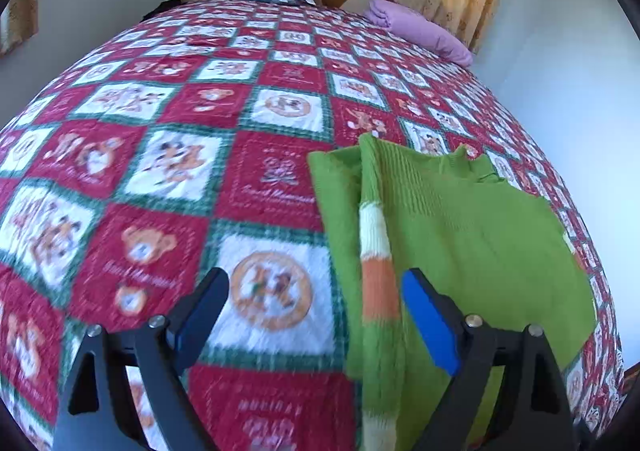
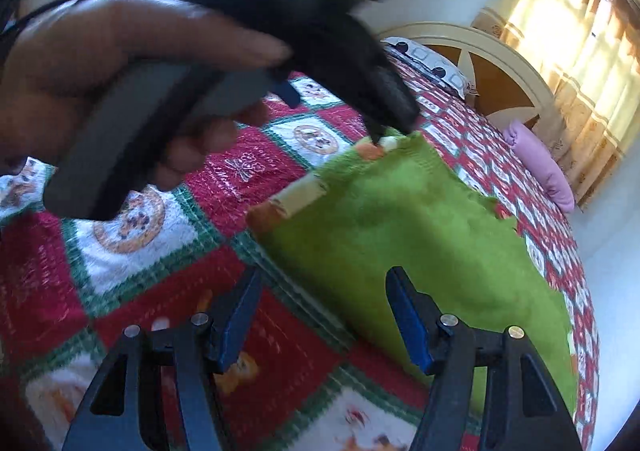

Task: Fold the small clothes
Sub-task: 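Grasp the striped side edge of the sweater with both tools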

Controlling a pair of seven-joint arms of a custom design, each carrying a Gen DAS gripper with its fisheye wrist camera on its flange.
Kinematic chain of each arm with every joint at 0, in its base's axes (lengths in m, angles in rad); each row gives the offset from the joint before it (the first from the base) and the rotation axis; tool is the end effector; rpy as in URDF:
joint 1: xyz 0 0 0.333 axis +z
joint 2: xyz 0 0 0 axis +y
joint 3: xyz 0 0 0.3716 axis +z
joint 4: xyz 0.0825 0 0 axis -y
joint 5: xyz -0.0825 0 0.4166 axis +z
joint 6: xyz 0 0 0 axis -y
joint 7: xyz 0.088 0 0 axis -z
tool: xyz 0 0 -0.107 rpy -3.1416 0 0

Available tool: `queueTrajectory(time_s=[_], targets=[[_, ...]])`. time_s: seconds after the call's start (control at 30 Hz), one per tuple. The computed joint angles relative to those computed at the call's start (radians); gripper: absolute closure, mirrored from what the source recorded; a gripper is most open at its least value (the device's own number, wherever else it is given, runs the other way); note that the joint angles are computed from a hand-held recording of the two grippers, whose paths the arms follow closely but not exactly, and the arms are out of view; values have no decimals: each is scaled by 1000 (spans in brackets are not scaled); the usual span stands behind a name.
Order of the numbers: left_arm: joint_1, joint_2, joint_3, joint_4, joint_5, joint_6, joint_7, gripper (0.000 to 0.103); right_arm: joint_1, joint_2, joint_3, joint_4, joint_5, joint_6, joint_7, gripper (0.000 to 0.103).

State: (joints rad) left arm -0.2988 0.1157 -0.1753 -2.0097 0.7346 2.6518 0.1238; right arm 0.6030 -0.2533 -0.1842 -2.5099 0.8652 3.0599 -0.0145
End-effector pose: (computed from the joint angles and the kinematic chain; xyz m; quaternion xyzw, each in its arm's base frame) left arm 0.5702 -0.3088 0.4905 -0.7872 0.5134 -0.2836 0.1903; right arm 0.4672 0.1379 0.4761 -0.8944 0.1894 -0.2940 0.2789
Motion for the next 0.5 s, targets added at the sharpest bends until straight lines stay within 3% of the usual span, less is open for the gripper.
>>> queueTrajectory(time_s=[0.1, 0.37, 0.43, 0.47, 0.5], targets=[[3, 38, 3, 40, -19, 4, 36, 12, 43, 25, -22, 17, 54, 41, -40, 38], [-2, 123, 24, 136, -123, -7, 174, 12, -24, 64, 43, 62, 62, 3, 2, 38], [0, 129, 31, 134, -159, 9, 190, 17, -34, 67, 54, 66, 77, -3, -11, 39], [-2, 131, 38, 133, -164, 17, 195, 21, -53, 65, 65, 69, 59, -34, 7, 47], [-6, 132, 45, 134, -159, 19, 197, 33, -74, 69, 78, 77, 36, -66, 30, 64]])
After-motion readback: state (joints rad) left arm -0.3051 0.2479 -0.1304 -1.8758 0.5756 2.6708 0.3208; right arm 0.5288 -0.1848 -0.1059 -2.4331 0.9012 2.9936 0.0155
